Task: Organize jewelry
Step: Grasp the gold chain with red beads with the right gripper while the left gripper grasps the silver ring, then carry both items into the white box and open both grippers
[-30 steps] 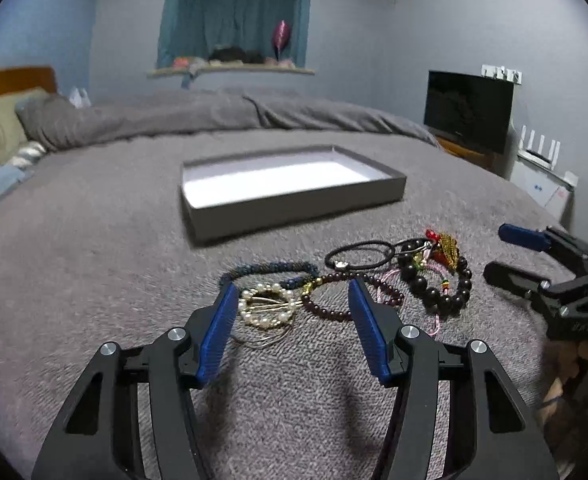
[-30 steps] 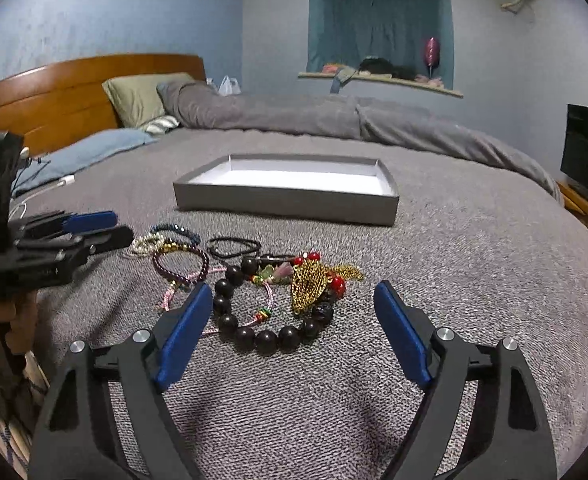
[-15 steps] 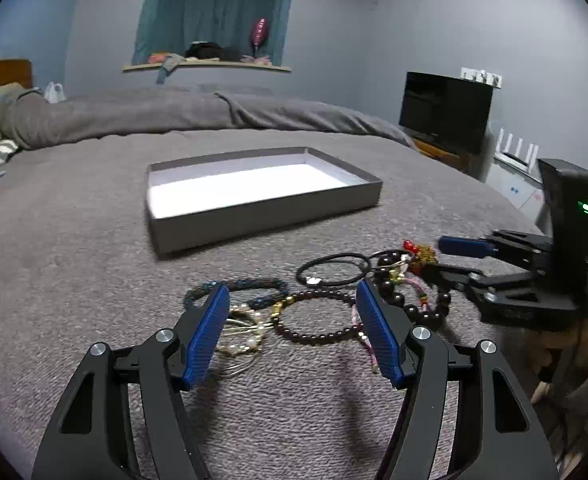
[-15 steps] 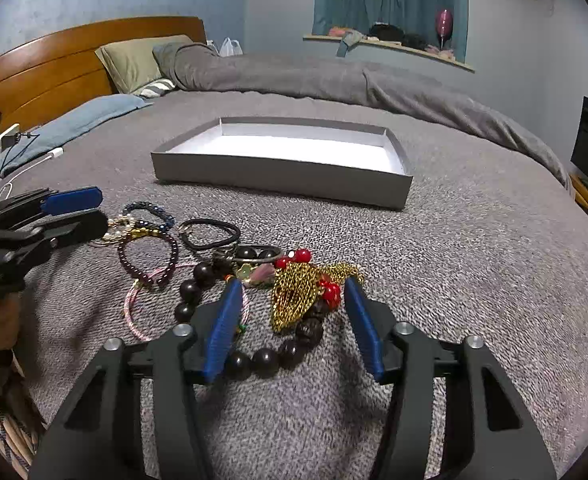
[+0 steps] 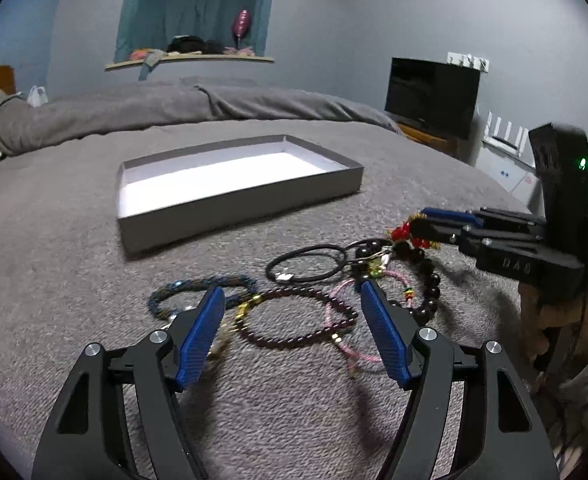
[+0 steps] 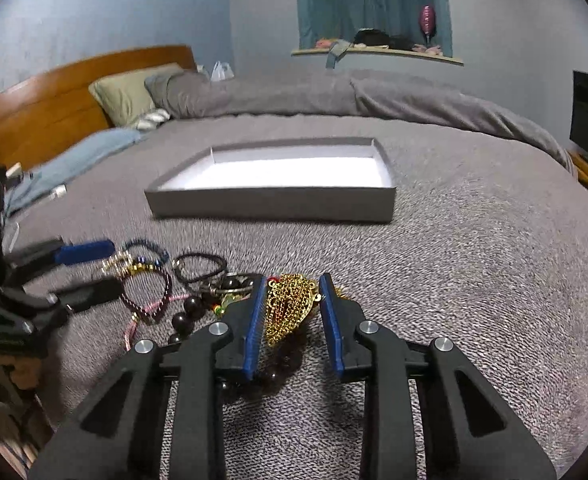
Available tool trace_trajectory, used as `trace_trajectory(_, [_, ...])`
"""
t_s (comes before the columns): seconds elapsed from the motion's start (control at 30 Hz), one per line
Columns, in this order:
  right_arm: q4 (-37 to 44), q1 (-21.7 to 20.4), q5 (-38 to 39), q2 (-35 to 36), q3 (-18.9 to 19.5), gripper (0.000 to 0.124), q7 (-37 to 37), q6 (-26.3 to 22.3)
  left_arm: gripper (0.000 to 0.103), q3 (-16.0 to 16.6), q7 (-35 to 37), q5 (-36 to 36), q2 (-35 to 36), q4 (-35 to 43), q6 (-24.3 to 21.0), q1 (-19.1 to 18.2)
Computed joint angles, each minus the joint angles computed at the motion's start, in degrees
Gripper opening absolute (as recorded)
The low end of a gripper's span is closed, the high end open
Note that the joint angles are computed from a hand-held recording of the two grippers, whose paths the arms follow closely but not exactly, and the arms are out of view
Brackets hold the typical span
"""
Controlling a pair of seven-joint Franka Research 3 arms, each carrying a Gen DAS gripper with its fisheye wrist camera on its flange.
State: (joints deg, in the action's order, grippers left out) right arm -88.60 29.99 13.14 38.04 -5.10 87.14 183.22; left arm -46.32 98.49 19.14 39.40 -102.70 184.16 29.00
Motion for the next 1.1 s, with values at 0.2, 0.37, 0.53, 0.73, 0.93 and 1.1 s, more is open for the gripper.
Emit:
trace_trajectory(0.2, [-2.8, -0.7, 2.0, -1.6, 1.1, 0.026, -0.7, 4.4, 0.071, 4.9, 2.4, 0.8, -0.4, 3.7, -1.8, -7.3])
trace_trajectory(0.37, [-4.2, -1.8, 4.0, -2.6, 2.4, 0.027, -2.1, 6.3, 0.066, 8.7, 6.3, -0.8, 0.9, 9.0, -5.5, -13.9])
trace_trajectory(0.53, [-5.7, -2.7, 5.6, -3.4, 3.3, 0.027, -3.2, 7.7, 0.057, 14.1, 6.8, -4.0, 1.6, 13.7, -9.5, -20.3])
trace_trajectory(0.73, [-6.3, -2.6, 6.9, -3.8, 3.4, 0.027, -4.5, 8.2, 0.025, 16.6, 9.6, -7.9, 1.6, 15.1, -11.4, -23.0])
trace_trajectory(0.93, [-6.0, -2.6, 7.8, -3.7, 3.6, 0.026, -5.2, 8.1, 0.006, 14.2, 13.2, -11.7, 1.1, 13.4, -8.0, -20.7])
trace_trajectory(1.1, [-6.0, -3.0, 8.3, -3.8, 4.1, 0.027, -5.3, 8.4, 0.006, 2.7, 18.3, -15.0, 3.3, 12.5, -8.1, -11.4])
